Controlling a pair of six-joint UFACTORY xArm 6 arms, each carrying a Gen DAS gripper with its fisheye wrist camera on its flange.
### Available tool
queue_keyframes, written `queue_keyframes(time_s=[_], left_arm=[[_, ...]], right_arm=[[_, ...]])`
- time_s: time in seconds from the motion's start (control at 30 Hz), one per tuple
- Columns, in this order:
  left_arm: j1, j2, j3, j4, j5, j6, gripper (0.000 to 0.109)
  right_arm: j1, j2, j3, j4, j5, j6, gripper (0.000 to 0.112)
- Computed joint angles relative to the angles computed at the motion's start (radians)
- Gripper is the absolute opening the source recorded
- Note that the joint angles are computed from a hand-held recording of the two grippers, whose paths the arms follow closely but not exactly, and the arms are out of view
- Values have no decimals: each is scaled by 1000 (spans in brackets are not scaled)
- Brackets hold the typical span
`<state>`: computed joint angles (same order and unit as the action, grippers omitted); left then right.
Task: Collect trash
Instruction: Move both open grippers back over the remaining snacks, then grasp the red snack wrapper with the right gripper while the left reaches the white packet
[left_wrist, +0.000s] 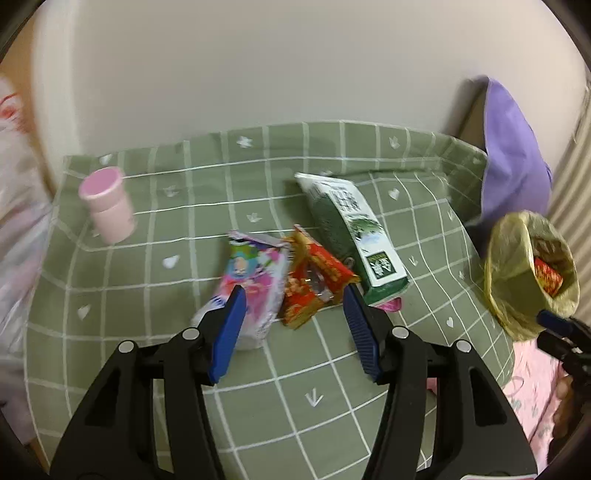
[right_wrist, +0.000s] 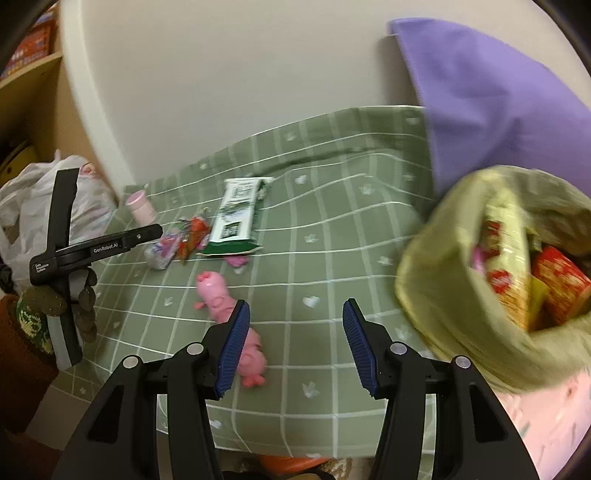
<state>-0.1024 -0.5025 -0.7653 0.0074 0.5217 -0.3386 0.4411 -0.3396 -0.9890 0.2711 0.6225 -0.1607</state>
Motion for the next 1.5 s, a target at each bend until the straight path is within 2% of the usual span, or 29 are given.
queue_keyframes(time_s=[0.13, 0.17, 0.23, 0.3, 0.4, 0.47, 0.53, 0.57, 0.73, 0.97, 1.03, 1.13, 1.3, 1.4, 1.5], left_arm=[[38, -94, 57, 12, 29, -74, 52], [45, -119, 71, 11, 39, -85, 52], [52, -163, 97, 38, 60, -110, 52], [58, -213, 124, 61, 89, -133, 52], [72, -280, 166, 54, 131, -141, 52], [85, -316, 191, 59, 158, -142, 52], [94, -331, 205, 70, 177, -147, 52], [98, -332, 207, 72, 181, -148, 52], [108, -314, 213, 2, 153, -103, 52], [84, -203, 190, -198, 62, 54, 54], [76, -167, 178, -231, 44, 85, 62], [63, -115, 157, -180, 28, 59, 62], [73, -27, 113, 37, 14, -125, 62], [77, 29, 80, 23, 26, -124, 62], [79, 78, 44, 18, 52, -146, 56]], right_arm=[[58, 142, -107, 131, -38, -149, 49], [78, 196, -153, 164, -44, -187, 47], [114, 311, -252, 197, -55, -227, 36], [140, 423, -364, 231, -40, -252, 36], [171, 569, -521, 188, -6, -239, 36], [194, 667, -625, 88, 23, -193, 36], [207, 721, -681, 42, 50, -171, 24], [211, 736, -697, 30, 68, -163, 23], [197, 629, -588, 133, 63, -239, 9], [137, 340, -308, 179, -49, -225, 9], [113, 282, -253, 172, -57, -200, 9], [80, 205, -168, 169, -53, -153, 9], [52, 83, -19, 134, -69, -72, 9], [35, 26, 40, 112, -67, -30, 9], [27, -25, 83, 82, -61, 5, 9]])
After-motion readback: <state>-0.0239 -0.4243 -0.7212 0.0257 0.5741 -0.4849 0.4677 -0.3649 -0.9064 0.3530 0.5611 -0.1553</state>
